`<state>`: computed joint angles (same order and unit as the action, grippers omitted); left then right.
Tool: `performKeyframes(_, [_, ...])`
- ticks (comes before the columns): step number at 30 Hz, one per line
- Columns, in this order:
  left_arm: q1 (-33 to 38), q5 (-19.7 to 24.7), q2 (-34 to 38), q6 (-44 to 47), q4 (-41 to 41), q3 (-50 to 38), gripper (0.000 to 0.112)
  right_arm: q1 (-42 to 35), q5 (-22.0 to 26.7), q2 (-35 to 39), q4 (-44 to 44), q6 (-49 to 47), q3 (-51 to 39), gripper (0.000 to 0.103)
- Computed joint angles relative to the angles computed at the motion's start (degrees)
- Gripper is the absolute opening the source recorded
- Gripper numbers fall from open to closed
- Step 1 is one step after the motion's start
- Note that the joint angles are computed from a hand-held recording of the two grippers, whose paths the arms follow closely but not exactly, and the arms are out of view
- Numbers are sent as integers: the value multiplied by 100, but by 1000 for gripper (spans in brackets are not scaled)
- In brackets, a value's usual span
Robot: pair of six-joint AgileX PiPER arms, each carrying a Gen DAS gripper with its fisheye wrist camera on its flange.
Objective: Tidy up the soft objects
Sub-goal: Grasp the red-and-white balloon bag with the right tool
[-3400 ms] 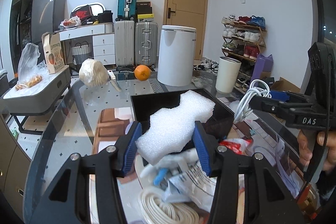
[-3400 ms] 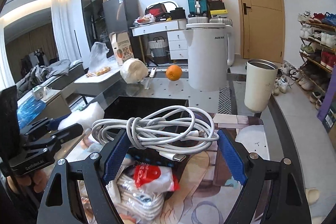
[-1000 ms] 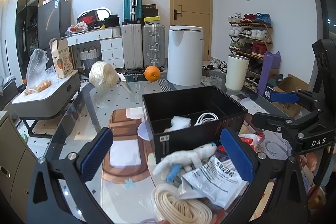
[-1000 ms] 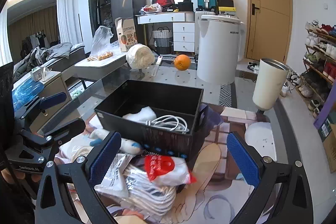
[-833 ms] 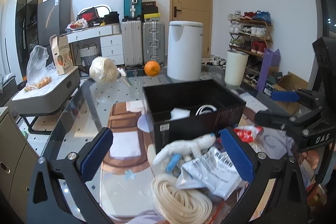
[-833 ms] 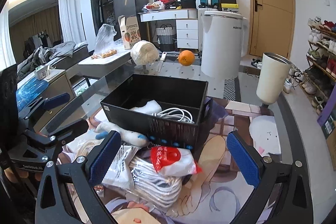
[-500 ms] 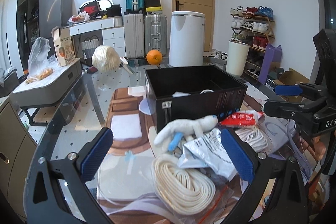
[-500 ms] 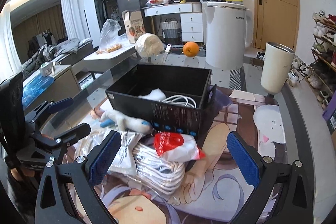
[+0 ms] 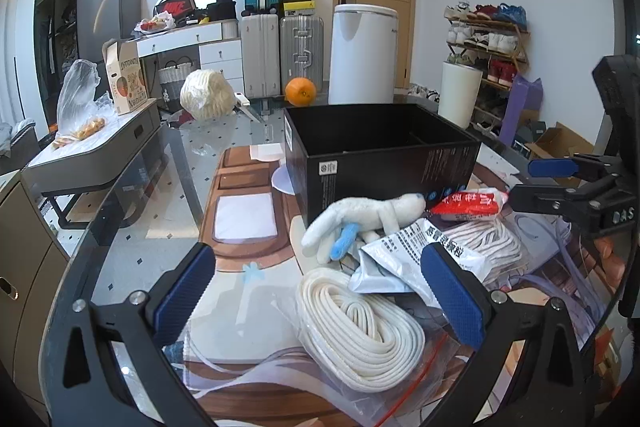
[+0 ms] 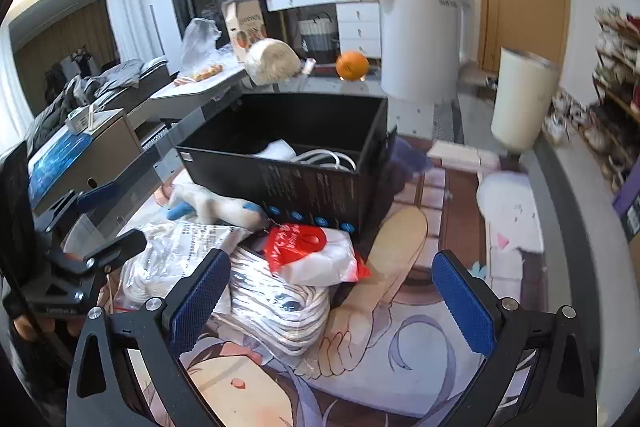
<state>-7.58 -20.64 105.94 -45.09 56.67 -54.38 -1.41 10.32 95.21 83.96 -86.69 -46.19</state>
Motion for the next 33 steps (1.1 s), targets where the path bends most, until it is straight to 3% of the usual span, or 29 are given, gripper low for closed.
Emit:
performKeyframes(5, [18, -140, -25, 261, -157, 131, 103, -84, 247, 346, -673, 898, -246, 102])
performKeyframes(12, [116, -225, 12, -321, 410, 68, 103, 20, 272, 626, -977, 1220, -501, 102])
performKeyframes(27, [91, -216, 17, -260, 398, 84, 103, 124, 524, 1252, -2920, 3214, -1278, 101])
performKeyframes(33, [60, -192, 40, -362, 464, 44, 103, 137, 605, 1349, -2870, 3175, -1384, 75])
